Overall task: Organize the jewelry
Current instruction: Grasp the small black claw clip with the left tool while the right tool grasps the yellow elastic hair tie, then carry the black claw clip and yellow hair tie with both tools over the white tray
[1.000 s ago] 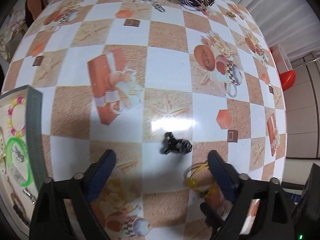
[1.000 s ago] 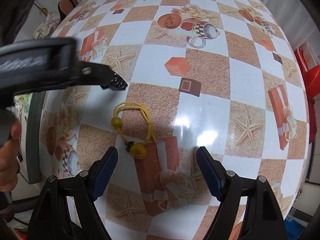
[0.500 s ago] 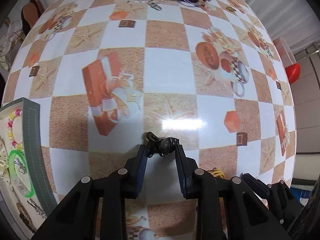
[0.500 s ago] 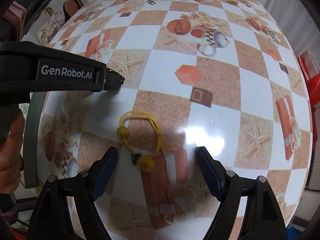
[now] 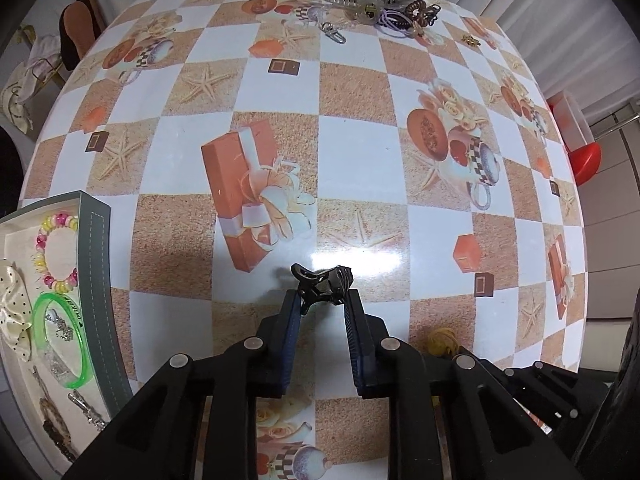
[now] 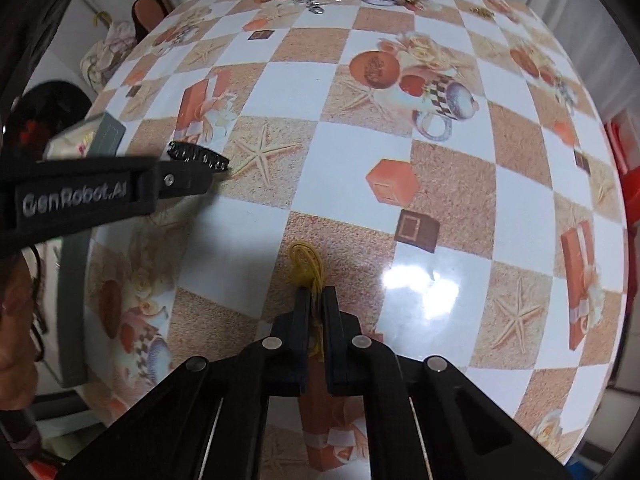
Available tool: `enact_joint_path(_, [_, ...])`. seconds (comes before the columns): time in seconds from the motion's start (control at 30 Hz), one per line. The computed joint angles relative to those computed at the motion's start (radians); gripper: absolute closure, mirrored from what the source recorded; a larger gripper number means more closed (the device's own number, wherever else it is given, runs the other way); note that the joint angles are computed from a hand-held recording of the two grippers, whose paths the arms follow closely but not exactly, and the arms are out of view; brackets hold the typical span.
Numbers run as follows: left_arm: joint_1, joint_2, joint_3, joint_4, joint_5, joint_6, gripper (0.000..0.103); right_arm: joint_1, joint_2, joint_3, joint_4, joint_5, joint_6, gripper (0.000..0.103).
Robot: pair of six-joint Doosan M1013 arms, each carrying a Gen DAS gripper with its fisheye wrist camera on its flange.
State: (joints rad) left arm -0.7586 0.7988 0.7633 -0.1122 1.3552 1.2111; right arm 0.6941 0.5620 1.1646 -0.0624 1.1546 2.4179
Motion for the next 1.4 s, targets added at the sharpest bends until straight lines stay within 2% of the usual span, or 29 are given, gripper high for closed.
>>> enact_joint_path(0.43, [-0.006, -0.060, 0.045, 0.007, -0.031, -0.014, 0.075, -0.029, -0.081, 0.080, 0.103, -0.073, 0.042, 0.099])
enact_joint_path(0.73, [-0.014, -0.125, 0.118, 0.026, -0.037, -0.046, 0.075, -0.043, -0.103, 0.088, 0.137, -0.070, 0.032, 0.099])
enact_joint_path(1.2, [-0.005, -0.223, 0.249, 0.069, -0.098, -0.167, 0.075, -0.042, -0.083, 0.013, 0.162, -0.048, -0.057, 0.098])
enact_joint_path(1.4, [0.012, -0.263, 0.308, 0.064, -0.133, -0.160, 0.075, -0.028, -0.054, -0.048, 0.159, -0.034, -0.061, 0.098])
